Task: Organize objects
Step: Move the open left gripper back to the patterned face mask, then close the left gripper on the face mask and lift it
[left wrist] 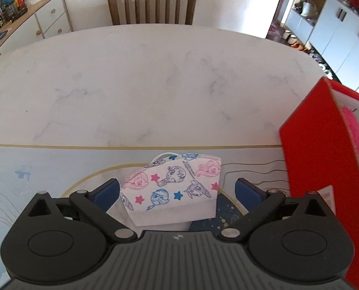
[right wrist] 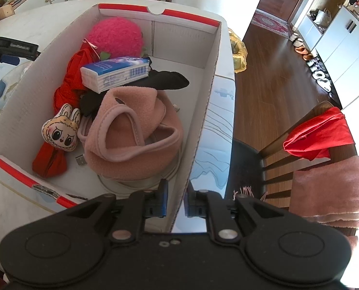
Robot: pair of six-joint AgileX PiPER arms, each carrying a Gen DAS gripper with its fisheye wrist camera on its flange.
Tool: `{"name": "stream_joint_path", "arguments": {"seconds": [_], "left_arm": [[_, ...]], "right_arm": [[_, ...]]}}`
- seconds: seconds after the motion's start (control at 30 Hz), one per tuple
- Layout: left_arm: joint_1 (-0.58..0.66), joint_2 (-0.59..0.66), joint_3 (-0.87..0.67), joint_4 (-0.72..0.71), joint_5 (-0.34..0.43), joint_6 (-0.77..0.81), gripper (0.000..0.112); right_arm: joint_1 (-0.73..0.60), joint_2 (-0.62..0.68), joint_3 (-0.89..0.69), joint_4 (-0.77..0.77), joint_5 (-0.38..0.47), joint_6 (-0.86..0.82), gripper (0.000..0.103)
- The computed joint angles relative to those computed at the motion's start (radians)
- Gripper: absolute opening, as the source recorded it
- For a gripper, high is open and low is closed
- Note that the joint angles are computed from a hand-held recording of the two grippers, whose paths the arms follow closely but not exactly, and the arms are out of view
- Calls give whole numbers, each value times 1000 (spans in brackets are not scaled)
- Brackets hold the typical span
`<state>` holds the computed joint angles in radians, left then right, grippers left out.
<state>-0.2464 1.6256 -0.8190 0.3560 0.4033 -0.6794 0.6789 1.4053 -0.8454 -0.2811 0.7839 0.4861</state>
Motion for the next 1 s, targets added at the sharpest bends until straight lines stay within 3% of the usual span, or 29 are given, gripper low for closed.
{"name": "stream_joint_path", "arguments": {"seconds": [0.17, 0.33, 0.73, 0.93, 1.0], "left_arm": [[1, 57, -26, 47, 10, -66, 102], [34, 84, -27, -35, -15, -16, 102], [-21, 110, -44, 164, 19, -236, 102], [-22, 83, -8, 208, -8, -268, 87], [-21, 70, 3, 212, -18, -256, 75]], "right_arm": [[0, 2, -2, 1, 1, 1, 12], [0, 2, -3, 1, 3, 1, 13], [1, 4, -4, 0, 3, 2, 13], [2, 1, -1, -3, 4, 4, 13], [1, 1, 0, -3, 4, 3, 13]]}}
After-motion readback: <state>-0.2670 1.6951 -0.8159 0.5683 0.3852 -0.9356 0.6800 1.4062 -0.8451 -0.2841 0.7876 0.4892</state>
